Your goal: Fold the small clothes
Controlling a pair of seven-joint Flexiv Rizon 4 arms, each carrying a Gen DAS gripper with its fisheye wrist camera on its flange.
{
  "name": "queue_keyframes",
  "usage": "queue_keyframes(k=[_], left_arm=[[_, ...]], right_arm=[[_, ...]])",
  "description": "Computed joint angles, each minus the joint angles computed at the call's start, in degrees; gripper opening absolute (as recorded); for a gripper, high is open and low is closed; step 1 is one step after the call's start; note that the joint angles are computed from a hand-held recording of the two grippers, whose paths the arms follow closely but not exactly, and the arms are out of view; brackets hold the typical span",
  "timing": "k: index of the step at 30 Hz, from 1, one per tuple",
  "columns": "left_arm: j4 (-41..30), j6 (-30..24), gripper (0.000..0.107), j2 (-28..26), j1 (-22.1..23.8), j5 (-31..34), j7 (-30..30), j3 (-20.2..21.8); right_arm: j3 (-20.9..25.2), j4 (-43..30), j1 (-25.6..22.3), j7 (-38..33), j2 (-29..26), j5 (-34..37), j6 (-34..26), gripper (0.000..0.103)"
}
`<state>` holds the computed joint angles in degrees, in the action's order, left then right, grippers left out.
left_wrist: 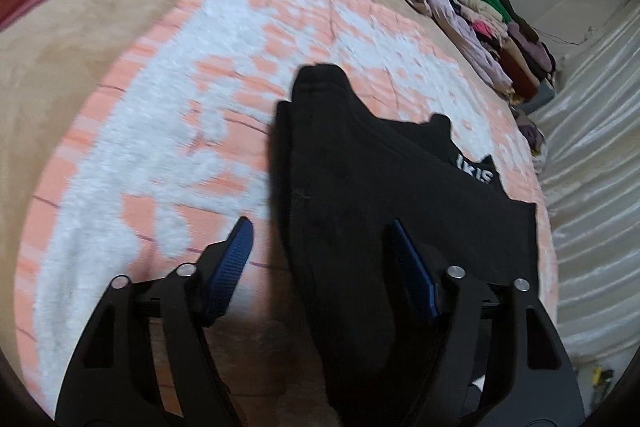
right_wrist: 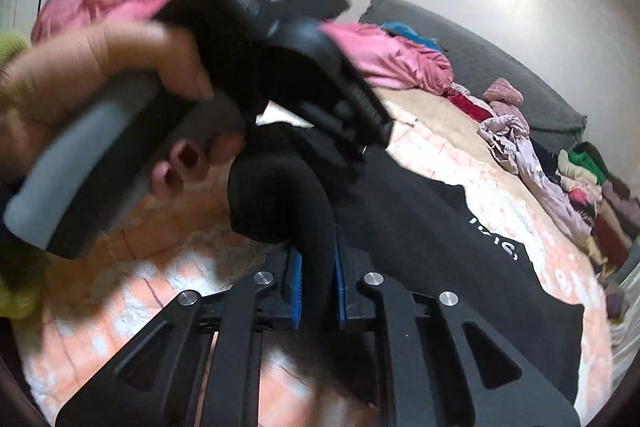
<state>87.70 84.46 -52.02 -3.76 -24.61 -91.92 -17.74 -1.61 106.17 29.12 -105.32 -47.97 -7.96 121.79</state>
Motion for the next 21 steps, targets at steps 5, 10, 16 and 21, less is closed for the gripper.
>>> queue_keyframes(k=[5, 10, 16, 21], left_arm=[[-1.7, -2.5, 0.027, -0.7, 1.4, -1.2, 0.5, -3.8], [-6.3, -5.5, 0.016, 1.0, -6.8, 0.8, -4.3, 6.2], [-14.5, -9.5, 0.016, 0.6, -14.3, 6.2, -10.3, 14.1], [-26.9, -17.2, 0.016, -3.5, -19.1, 11.9, -14.8, 18.0]], right_arm=[[5.9, 1.2, -7.3, 5.1, 1.2, -5.1, 1.5, 0.011], [7.3, 2.0, -11.2, 9.1, 1.6, -7.6, 5.4, 0.01], [8.5, 3.1, -16.6, 17.1, 2.3, -9.6, 10.2, 0.01], [7.2, 5.0, -19.1, 22.4, 2.9, -8.5, 14.1, 0.008]])
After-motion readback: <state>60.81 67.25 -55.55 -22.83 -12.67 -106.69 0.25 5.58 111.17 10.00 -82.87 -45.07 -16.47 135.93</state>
